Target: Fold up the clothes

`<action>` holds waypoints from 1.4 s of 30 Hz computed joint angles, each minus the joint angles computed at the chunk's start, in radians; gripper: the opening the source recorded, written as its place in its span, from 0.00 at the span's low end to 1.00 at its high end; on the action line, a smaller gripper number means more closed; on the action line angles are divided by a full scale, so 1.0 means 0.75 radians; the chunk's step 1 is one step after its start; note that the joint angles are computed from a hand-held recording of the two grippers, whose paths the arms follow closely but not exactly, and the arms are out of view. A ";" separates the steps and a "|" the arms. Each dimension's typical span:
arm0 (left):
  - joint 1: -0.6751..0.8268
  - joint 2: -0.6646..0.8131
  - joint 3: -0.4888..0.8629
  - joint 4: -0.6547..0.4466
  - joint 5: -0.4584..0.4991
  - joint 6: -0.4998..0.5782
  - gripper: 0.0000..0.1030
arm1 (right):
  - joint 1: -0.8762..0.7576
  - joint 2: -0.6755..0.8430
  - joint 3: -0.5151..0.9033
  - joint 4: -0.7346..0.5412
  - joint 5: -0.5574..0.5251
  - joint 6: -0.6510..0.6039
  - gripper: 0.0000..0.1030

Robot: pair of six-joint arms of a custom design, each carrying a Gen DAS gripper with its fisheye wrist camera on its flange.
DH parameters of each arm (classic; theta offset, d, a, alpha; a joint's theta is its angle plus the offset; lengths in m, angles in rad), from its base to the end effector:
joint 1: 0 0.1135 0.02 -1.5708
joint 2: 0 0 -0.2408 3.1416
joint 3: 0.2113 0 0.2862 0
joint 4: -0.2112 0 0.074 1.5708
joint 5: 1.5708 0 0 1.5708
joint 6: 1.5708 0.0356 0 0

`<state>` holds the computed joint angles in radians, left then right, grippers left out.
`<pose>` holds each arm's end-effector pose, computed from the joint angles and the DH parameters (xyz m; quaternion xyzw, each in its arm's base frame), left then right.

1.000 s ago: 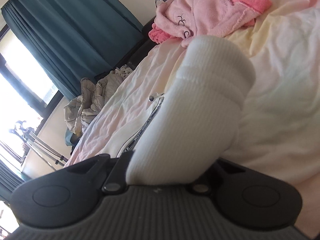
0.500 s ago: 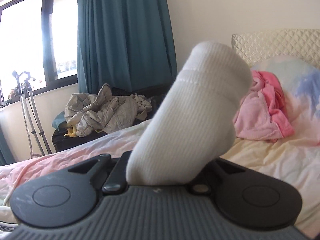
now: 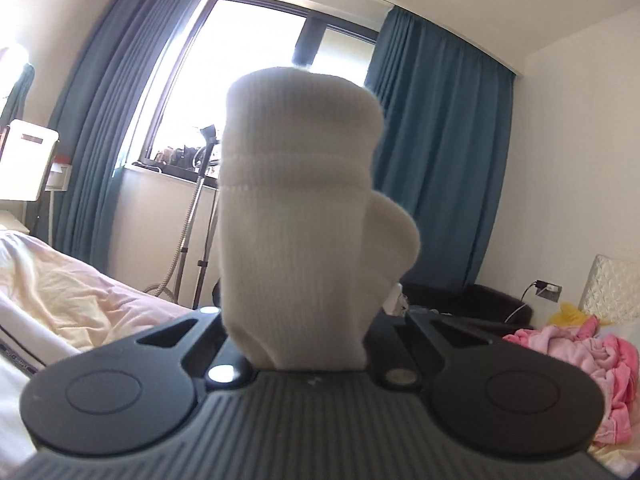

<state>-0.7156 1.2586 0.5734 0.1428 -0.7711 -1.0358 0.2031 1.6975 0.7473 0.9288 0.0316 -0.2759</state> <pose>0.2321 -0.1689 0.1607 -0.3112 0.7669 -0.1403 0.5434 0.3641 0.0738 0.1573 -0.1588 0.6967 -0.0367 0.6986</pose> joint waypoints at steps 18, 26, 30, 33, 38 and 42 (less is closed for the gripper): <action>0.064 0.007 -0.065 0.135 0.182 0.046 0.88 | 0.291 -0.082 -0.143 -0.513 -0.270 -0.305 0.39; -0.059 0.247 0.122 0.061 0.131 0.244 0.88 | -0.035 -0.539 -0.380 -0.865 -0.748 -0.351 0.54; -0.092 0.384 0.229 -0.042 0.102 0.240 0.88 | -0.339 -0.637 -0.412 -0.951 -1.080 -0.248 0.55; -0.094 0.475 0.299 -0.135 0.086 0.190 0.88 | -0.405 -0.584 -0.404 -0.766 -1.023 -0.003 0.55; -0.116 0.536 0.351 -0.205 0.028 0.146 0.88 | -0.408 -0.361 -0.310 -0.632 -0.782 0.197 0.55; -0.166 0.564 0.405 -0.285 -0.058 0.122 0.88 | -0.405 -0.083 -0.172 -0.698 -0.748 0.187 0.56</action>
